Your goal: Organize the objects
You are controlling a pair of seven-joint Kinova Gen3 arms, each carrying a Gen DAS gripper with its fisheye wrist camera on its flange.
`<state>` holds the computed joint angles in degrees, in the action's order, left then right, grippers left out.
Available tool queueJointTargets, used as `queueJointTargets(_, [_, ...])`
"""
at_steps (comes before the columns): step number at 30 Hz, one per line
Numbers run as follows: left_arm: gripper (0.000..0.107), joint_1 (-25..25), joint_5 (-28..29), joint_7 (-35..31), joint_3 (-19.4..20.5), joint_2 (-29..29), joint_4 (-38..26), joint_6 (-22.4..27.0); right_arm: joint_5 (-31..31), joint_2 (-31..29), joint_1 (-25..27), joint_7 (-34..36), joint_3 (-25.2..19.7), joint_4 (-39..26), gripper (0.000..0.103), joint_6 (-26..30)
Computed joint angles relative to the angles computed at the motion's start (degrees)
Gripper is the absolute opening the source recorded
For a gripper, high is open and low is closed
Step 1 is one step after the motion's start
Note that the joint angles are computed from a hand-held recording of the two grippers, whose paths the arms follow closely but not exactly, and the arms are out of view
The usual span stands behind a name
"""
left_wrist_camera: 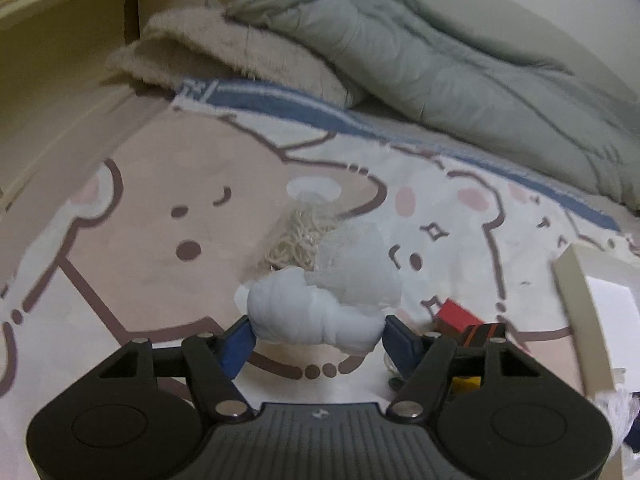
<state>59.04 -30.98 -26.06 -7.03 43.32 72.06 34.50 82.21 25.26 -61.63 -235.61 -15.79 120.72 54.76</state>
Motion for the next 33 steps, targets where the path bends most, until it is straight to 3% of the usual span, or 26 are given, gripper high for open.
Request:
queueJointTargets(9, [0.07, 7.1, -9.7, 8.2, -6.0, -6.7, 9.0, -4.9, -0.9, -3.6, -2.0, 0.9, -0.5, -0.5, 0.077, 7.3])
queueJointTargets(15, [0.07, 9.9, -18.2, 14.4, -7.1, -9.5, 12.7, -5.2, -2.7, -5.0, -2.8, 2.2, -1.4, -1.4, 0.077, 11.4])
queueJointTargets(28, [0.07, 12.2, -34.4, 26.3, -4.1, -13.3, 17.2, -3.1, -4.6, -6.9, -2.6, 3.9, -2.0, -2.3, 0.077, 15.9])
queueJointTargets(33, [0.07, 10.3, -36.8, 27.8, -0.6, -13.4, 16.6, -1.7, -5.4, -7.6, -2.4, 4.9, -2.2, -2.8, 0.077, 16.1])
